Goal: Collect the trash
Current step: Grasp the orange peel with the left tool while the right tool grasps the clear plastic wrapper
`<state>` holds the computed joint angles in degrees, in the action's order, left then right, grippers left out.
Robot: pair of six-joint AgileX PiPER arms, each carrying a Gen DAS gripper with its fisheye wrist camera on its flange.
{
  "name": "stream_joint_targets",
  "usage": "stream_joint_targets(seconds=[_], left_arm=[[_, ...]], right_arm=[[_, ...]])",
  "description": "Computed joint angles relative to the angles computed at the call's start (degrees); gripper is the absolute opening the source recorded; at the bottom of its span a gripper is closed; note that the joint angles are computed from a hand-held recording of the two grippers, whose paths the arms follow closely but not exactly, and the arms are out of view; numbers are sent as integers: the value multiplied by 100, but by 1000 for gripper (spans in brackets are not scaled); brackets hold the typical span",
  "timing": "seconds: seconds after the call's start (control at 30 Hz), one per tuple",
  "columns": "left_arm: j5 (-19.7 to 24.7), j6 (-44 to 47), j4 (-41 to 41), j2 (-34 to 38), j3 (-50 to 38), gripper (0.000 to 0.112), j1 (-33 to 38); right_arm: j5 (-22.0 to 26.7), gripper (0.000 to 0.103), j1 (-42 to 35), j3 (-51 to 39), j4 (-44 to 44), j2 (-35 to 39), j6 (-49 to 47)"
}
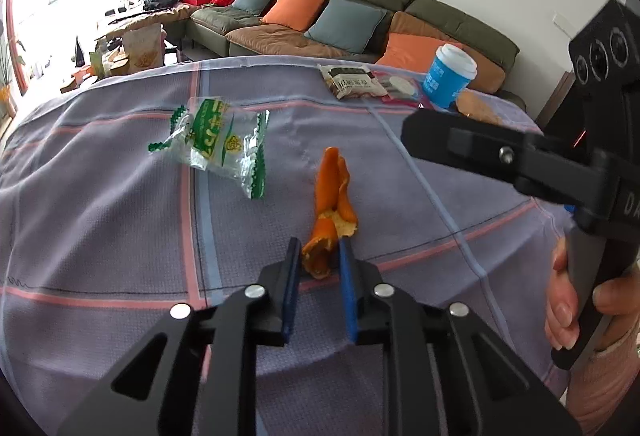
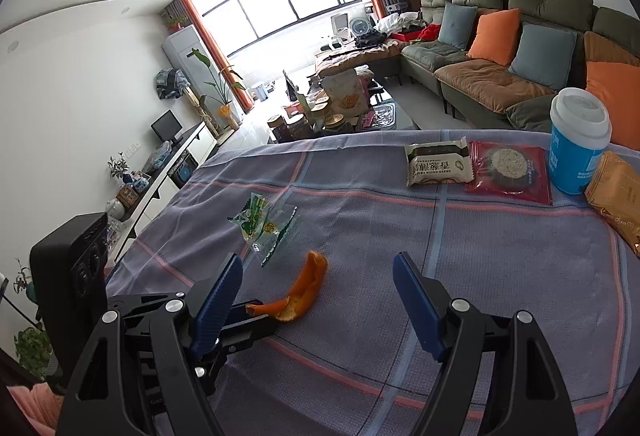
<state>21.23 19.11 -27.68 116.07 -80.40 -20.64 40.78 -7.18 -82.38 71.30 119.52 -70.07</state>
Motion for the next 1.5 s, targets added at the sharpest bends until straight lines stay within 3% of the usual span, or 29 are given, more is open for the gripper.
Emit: stream_joint_targets(seconds=[0.47, 1.0, 1.2, 1.3, 1.5], left_arm=[[-398, 1348, -1268, -660, 929, 14, 186], [-461, 3824, -3819, -1613, 2353, 14, 972], [-460, 4426, -4456, -1798, 2714, 14, 1216], [-484, 4525, -4581, -1833, 2792, 14, 1251], [-492, 4423, -4420, -1845, 2817, 14, 1353]], right_arm=[[139, 77, 241, -373, -327, 165, 349], [567, 71, 904, -2361, -1755, 1377, 2379], [768, 55, 991, -2965, -2050, 1790, 2995], [814, 36, 967, -3039, -2022, 1840, 3044], [648, 28, 884, -2636, -1731, 1644, 2809]])
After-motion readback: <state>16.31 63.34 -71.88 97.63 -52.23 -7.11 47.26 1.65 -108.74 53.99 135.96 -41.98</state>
